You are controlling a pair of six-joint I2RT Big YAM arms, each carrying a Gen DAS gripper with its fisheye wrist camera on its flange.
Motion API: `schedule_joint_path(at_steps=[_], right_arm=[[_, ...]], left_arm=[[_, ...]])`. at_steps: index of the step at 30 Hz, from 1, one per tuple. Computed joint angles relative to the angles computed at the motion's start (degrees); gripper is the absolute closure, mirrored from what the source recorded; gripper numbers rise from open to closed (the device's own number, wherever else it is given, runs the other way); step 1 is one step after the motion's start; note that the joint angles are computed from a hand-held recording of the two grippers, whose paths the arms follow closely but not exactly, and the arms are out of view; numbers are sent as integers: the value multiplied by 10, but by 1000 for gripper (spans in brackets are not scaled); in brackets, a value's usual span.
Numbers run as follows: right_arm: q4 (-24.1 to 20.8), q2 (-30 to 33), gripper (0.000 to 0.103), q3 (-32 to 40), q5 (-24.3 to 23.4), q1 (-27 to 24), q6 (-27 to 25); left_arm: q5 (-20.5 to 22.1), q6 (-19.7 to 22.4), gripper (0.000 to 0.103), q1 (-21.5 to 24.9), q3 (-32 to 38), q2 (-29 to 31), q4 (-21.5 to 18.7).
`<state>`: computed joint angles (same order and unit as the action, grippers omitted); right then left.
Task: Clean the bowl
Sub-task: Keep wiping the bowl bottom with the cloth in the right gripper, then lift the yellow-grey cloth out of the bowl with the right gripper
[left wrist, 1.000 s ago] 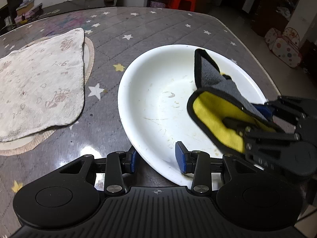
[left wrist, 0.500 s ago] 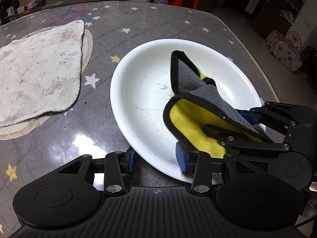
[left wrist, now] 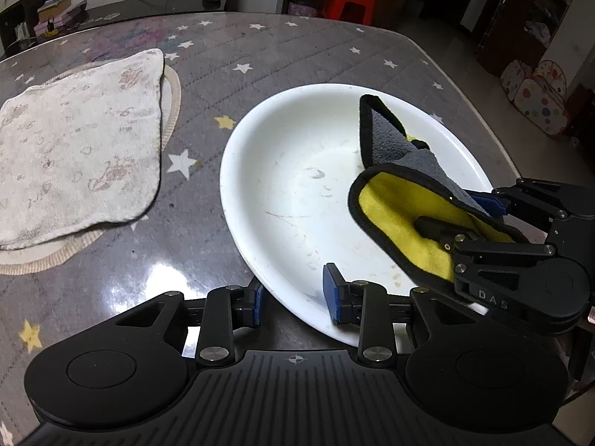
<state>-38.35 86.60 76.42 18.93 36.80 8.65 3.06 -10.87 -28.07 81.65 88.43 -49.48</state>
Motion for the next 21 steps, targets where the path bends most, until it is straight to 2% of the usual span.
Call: schedule_joint_path(at_steps=[4,13,21], right_arm=[[12,7,63,2,8,-4,-3],[57,27,63,8,-9,-26,4],[124,42,63,1,-28,-35,18]], left_arm=[[-7,13,74,4,12,10,4],[-10,38,74,19,52,44,0],[-3,54,75,32,80,66,-8]])
